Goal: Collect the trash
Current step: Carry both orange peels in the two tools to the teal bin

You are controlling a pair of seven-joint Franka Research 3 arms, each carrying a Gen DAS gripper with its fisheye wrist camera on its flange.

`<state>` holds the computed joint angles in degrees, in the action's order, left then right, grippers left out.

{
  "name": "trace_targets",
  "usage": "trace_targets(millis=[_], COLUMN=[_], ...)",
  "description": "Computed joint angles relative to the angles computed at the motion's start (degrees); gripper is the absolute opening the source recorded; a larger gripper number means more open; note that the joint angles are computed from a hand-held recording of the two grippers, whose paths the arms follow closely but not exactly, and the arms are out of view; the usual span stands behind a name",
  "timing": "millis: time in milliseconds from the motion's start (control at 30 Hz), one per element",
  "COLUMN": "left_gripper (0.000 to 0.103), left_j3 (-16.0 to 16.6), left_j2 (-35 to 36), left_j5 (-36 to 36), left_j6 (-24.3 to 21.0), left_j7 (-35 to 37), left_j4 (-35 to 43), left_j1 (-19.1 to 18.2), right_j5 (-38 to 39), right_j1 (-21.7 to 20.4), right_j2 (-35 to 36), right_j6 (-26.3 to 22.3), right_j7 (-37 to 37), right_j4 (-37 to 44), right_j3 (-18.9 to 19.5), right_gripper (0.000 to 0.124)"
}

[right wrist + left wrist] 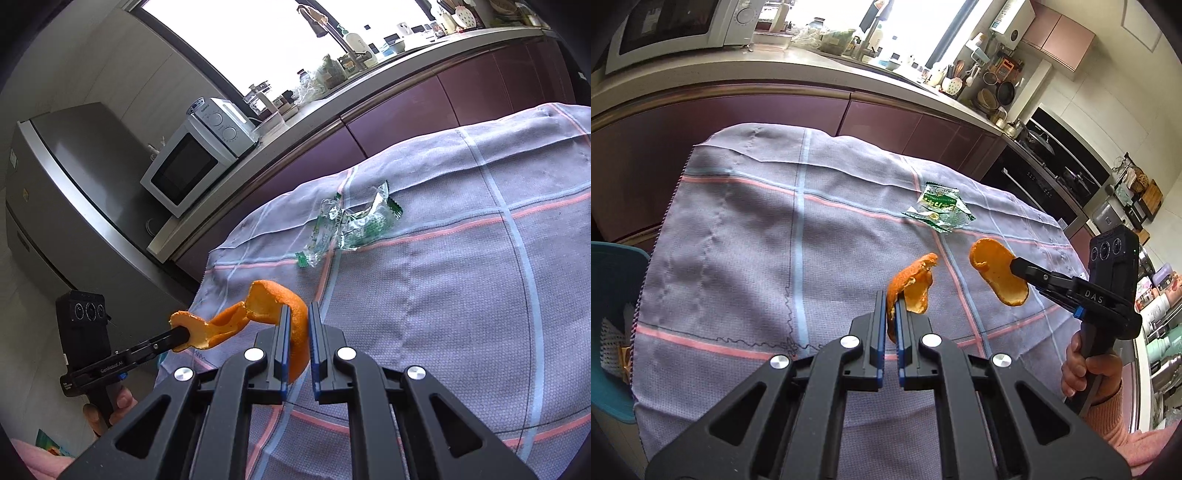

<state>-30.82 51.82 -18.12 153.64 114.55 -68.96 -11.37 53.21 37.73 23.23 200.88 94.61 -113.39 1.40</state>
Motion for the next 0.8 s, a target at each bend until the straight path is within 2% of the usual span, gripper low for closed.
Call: trace_targets(millis=[100, 467, 800], left_gripper=[0.005, 0.005, 0.005], left_j3=[-0.9, -3.7, -6.9], left_j2=[-1.6, -5.8, -9.1], left_j5=[-1.0, -3.0, -4.2], left_j6=[1.7, 6.4, 11.0], left_j7=[0.6, 2.4, 3.4], left_j4=[-3.0, -10.8, -17.5], left_j1=[1.6, 6.7, 12.4], right_j5=[-1.5, -5.9, -14.4], right_j1=[-0.5, 2.4, 1.1], right_j2=[0.6, 4.0, 7.3], right_j6=[-0.3, -4.2, -7.4], right_j7=[0.5, 2.2, 7.5], right_j4=[1.1, 7.2, 12.4], right_j3=[0.7, -2.1, -1.4], right_gripper=[0.008, 0.008, 0.008])
